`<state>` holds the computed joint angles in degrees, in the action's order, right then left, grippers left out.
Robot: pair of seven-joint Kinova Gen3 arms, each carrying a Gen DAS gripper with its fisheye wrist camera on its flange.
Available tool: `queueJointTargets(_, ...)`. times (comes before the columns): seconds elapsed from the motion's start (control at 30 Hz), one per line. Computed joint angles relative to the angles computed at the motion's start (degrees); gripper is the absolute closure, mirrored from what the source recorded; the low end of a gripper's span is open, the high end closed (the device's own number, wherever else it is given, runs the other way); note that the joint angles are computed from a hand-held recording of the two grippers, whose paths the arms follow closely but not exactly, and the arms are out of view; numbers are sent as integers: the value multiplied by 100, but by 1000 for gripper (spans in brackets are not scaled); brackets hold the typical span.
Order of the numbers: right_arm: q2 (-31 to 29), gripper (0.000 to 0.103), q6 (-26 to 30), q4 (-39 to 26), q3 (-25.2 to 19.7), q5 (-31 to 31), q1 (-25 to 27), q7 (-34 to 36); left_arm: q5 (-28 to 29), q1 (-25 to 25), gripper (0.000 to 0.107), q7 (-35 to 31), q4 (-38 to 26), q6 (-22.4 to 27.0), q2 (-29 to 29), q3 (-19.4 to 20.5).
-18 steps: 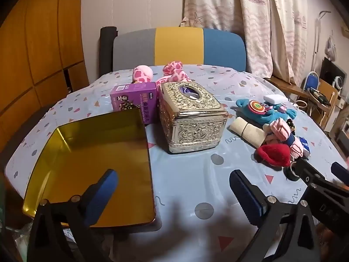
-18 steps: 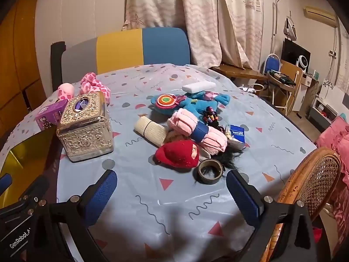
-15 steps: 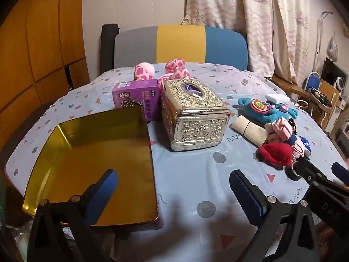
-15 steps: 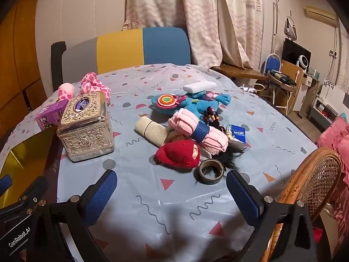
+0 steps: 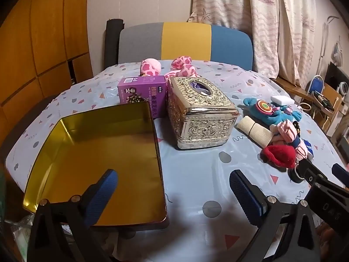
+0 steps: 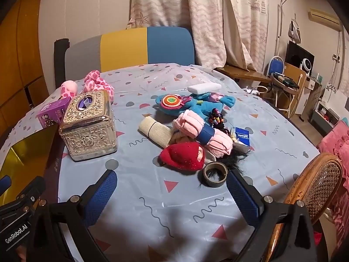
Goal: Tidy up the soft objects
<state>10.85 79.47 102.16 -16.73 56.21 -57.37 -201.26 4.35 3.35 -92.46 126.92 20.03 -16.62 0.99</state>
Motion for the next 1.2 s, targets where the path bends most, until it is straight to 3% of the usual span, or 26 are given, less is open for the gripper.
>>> queueJointTargets(0.4,0,1,-109,7,11,50,15,48,51,63,5,-97,5,7,-31,-86)
queueJointTargets(0.9,-90,1,-179,88,1,57,129,-17,-196,-59,5,155,-45,53,15,236)
queueJointTargets(1.2,-103,1,-198,126,-4,46,179,-41,-250,2,5,178,-67,71,70,212)
